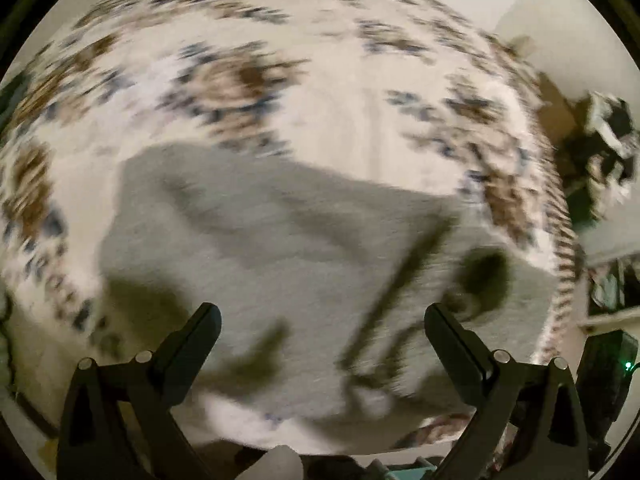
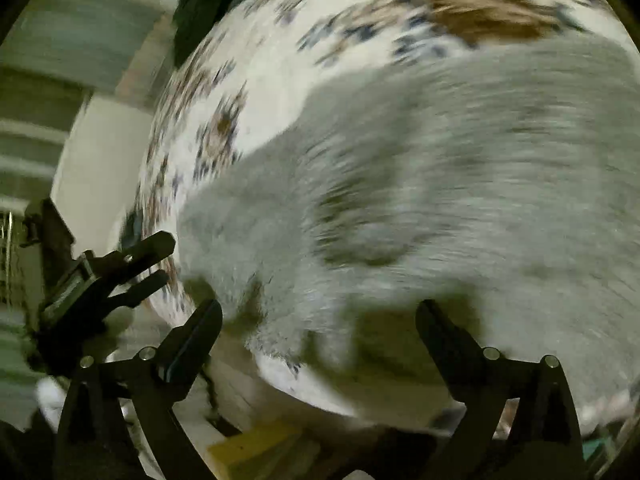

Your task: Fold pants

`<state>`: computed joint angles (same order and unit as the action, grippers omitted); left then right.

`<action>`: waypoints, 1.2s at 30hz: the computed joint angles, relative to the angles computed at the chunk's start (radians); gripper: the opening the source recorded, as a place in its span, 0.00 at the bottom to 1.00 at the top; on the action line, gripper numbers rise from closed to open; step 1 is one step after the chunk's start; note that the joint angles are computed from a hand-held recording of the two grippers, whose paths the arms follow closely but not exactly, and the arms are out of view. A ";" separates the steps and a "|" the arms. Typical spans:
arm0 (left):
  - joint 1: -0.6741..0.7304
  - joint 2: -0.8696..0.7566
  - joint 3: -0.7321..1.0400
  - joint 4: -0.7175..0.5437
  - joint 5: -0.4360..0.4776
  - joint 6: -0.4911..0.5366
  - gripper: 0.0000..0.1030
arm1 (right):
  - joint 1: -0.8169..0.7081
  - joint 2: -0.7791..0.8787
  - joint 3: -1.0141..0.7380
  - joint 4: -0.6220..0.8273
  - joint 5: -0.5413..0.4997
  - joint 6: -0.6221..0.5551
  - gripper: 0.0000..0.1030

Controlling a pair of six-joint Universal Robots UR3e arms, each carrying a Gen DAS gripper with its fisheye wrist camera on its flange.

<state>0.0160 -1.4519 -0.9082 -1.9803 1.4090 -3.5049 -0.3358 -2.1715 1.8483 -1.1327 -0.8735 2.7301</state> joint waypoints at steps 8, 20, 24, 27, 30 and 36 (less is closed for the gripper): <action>-0.349 -0.536 0.549 -0.019 0.085 0.055 0.98 | -0.629 -0.104 -0.068 0.311 -0.247 -0.357 0.96; -0.241 -0.627 0.610 0.039 -0.060 0.129 0.03 | -0.638 -0.020 0.061 0.055 -0.254 -0.255 0.96; -0.126 -0.523 0.357 0.121 -0.228 0.085 0.11 | -0.605 -0.008 0.077 0.038 -0.250 -0.218 0.96; -0.035 -0.361 0.087 0.291 -0.370 0.007 0.52 | -0.618 -0.006 0.059 0.073 -0.243 -0.241 0.96; 0.037 -0.179 -0.150 0.470 -0.413 -0.035 0.83 | -0.648 -0.003 0.044 0.112 -0.241 -0.278 0.96; 0.001 -0.128 -0.265 0.401 -0.372 0.093 0.83 | -0.683 0.004 0.054 0.125 -0.263 -0.313 0.96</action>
<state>0.0169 -1.5804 -1.1727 -1.5789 1.0373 -3.4114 -1.0191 -2.1672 1.9027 -1.0076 -1.1364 2.4175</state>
